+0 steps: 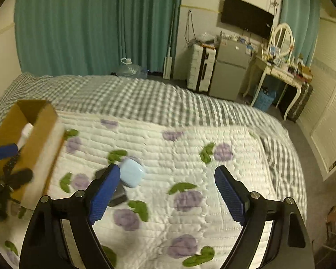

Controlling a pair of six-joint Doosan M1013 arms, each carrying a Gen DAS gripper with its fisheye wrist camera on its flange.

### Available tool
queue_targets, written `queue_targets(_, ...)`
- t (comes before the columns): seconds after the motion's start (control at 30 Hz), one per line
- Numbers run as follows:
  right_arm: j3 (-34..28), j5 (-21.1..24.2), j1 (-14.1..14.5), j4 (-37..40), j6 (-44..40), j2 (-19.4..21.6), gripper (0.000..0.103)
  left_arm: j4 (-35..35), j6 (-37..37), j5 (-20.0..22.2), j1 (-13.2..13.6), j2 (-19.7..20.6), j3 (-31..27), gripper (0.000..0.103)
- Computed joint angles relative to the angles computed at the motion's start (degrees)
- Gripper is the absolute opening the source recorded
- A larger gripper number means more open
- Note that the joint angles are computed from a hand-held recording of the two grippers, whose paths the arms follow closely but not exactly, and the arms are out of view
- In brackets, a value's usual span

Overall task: Organize rigid objects
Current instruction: 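Lower the red-capped bottle into the box and open the right gripper, then grasp the black charger block with the left gripper while the right grasps the blue earbud case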

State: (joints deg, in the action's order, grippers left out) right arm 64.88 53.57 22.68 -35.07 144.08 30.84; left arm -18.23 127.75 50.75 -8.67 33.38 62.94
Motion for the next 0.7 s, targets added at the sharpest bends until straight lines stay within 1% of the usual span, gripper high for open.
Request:
queue_targets(0.1, 1.8, -1.5, -1.0, 1.1, -0.4, -0.4, 0.087, 3.3, -4.3, 1.1, -1.8, 1.8, -0.4, 0.068)
queue_targets(0.2, 2.7, -1.7, -1.8, 2.5, -1.4, -0.4, 0.087, 5.1, -7.2, 1.5, -3.4, 3.7, -1.1, 0.068)
queue_targets(0.27, 3.5, -2.4, -2.4, 3.6, -0.9, -0.7, 0.087, 8.1, -10.9, 0.2, -4.5, 4.6, -1.4, 0.068)
queue_targets(0.33, 4.9, -4.1, -3.2, 5.1, 0.3, -1.3, 0.087, 7.3, -12.3, -0.7, -4.8, 5.3, -1.5, 0.071)
queue_targets(0.37, 5.0, -3.9, -3.4, 5.4, 0.9, -1.3, 0.087, 8.3, -14.5, -1.6, -5.1, 5.4, -1.3, 0.073)
queue_targets(0.47, 5.3, -4.0, -3.7, 6.1, 1.5, -1.3, 0.087, 11.2, -18.2, -4.8, -5.8, 5.1, 0.0, 0.078)
queue_targets(0.53, 5.0, -3.7, -3.8, 6.7, 0.9, -1.0, 0.087, 15.3, -22.2, -6.0, -6.4, 5.4, 0.3, 0.079)
queue_targets(0.57, 4.8, -3.2, -3.8, 7.0, 0.5, -0.8, 0.087, 17.8, -24.3, -5.9, -6.6, 5.7, 0.2, 0.079)
queue_targets(0.6, 4.5, -2.8, -3.8, 7.2, 0.0, -0.6, 0.086, 18.5, -24.8, -4.8, -6.5, 6.2, -0.2, 0.079)
queue_targets(0.63, 4.4, -2.6, -3.7, 7.3, -0.3, -0.5, 0.086, 16.9, -24.0, -4.1, -6.1, 6.4, -0.5, 0.079)
queue_targets(0.7, 4.2, -2.2, -3.5, 6.9, -0.6, -0.4, 0.087, 11.6, -18.9, -4.5, -4.9, 6.1, 0.0, 0.079)
